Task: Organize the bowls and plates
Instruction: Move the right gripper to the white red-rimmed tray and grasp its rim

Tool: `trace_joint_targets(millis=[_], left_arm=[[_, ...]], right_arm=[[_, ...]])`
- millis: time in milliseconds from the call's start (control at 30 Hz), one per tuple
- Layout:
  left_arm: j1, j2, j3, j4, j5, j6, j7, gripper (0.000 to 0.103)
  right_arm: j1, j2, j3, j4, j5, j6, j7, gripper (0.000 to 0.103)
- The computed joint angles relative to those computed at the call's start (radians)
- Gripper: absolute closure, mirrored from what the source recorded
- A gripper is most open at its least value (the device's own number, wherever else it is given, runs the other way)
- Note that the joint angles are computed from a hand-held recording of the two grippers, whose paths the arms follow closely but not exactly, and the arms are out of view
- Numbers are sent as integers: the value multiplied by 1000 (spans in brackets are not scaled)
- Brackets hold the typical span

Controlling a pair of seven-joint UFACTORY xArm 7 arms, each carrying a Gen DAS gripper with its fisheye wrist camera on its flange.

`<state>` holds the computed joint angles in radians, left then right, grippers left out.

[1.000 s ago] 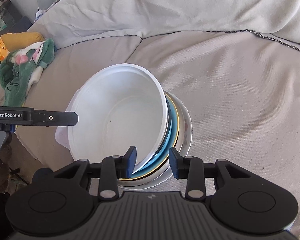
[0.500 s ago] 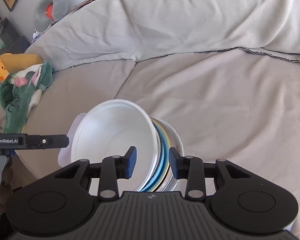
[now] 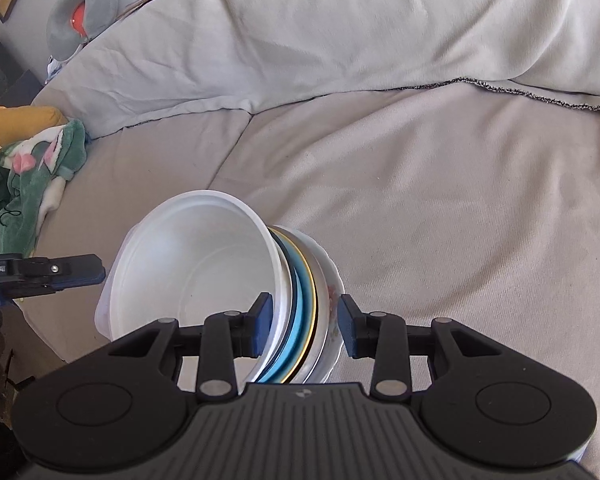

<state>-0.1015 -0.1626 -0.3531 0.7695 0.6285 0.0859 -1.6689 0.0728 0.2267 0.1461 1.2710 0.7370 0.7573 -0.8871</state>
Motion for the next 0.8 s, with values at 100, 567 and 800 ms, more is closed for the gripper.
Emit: trace_joint_targets(millis=[100,567,800], left_arm=[[-1,11,-6,17,16,7,4,70],[100,-190,-62,-109,130,56,-87,70],[57,-243,-25,-199,7,389,6,70]], right_arm=[[-2,3,1,4,2,10,-5,68],[87,-190,9,-95,164,-40,-189,66],[262,-40,67,117,-147,112,155,64]])
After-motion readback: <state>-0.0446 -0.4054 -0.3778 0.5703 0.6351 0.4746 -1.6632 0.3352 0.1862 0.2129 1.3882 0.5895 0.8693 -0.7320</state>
